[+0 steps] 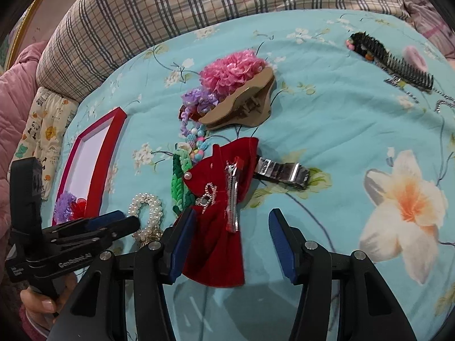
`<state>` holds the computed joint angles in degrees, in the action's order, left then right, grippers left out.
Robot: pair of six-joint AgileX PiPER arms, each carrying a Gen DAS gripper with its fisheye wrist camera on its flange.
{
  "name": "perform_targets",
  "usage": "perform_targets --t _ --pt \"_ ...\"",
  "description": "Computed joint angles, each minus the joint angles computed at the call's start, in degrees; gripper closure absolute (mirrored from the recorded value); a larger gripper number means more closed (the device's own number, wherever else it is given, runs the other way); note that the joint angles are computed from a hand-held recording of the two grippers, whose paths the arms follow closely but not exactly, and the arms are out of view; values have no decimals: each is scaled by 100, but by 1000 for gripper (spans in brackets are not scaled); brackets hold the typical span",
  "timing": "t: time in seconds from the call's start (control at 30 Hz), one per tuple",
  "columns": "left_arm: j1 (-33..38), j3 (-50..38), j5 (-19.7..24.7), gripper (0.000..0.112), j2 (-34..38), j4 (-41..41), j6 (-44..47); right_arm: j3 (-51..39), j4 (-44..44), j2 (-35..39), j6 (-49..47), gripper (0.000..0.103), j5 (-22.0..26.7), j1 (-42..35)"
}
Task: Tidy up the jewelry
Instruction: 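Grasp the pearl bracelet with the left tool while the right tool grasps the red velvet bow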
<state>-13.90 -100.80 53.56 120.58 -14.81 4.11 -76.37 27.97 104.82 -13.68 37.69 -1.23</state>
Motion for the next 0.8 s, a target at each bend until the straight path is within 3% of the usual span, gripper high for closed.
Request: perform_targets --t 0.1,0.17,0.2,0.47,0.53,0.8 --pt "27 25 -75 74 33 -76 101 -24 84 91 -66 55 15 6" --pt "40 11 -78 97 69 -70 132 -11 367 139 -261 71 59 -65" --pt "84 6 -57 100 97 -200 228 6 485 143 -346 74 78 -97" --pt "57 299 -283 103 -152 -339 469 148 467 -64 -361 82 -54 -60" --pt "91 392 -319 103 -271 -413 521 148 457 -116 -362 88 -53 -70" --pt "258 514 -335 103 -610 -545 598 109 376 -251 -259 89 -43 -24"
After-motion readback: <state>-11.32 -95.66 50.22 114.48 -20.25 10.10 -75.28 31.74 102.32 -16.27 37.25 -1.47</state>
